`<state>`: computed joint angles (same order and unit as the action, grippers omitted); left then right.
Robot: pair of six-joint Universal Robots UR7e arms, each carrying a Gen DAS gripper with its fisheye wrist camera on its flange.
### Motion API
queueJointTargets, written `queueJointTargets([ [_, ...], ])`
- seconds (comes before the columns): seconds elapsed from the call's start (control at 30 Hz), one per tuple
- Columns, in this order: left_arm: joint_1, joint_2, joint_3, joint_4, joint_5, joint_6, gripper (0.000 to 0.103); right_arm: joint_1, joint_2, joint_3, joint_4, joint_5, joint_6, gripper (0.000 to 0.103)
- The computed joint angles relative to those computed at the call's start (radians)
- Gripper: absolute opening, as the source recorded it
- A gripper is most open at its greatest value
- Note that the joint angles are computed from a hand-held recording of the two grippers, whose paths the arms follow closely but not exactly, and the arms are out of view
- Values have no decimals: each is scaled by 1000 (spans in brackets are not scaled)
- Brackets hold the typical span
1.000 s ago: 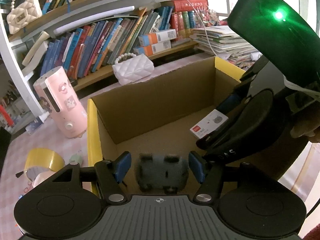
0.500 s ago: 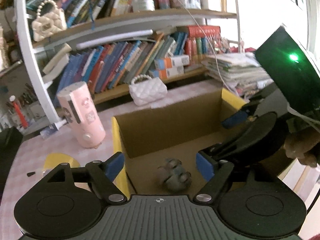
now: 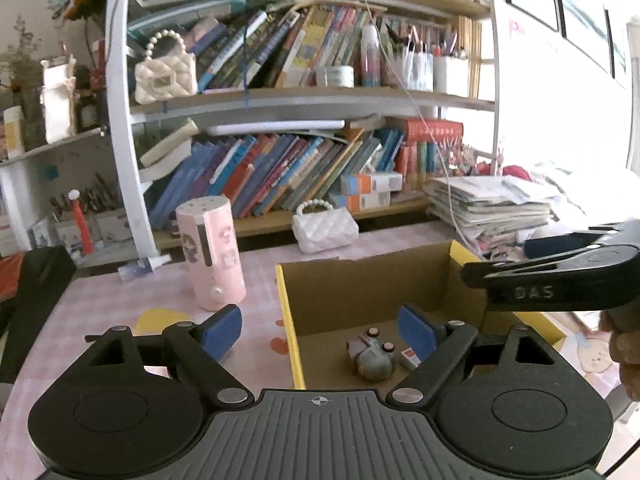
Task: Organize objects
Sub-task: 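Open both tools to drop the car and stapler box into the yellow box, then withdraw both tools from the yellow box back over the table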
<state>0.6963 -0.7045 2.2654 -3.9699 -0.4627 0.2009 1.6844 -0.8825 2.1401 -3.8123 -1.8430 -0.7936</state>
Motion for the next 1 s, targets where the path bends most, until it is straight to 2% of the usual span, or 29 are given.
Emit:
queueJointTargets([
  [0.17,-29,-2,72,-96,13,4,88,19,50,71,-264,-66,45,73],
  [0.37,-55,-25,170,-116,39,-62,88,49,121,138,-451,-175,104,73],
  [0.6,-77,-49,285,-59,99,-193,88,106,196,164,-432,-319,163,73],
  [1.0,-120,-234,472,347,122,-566,88,201,279,213,-359,-400,284,80],
])
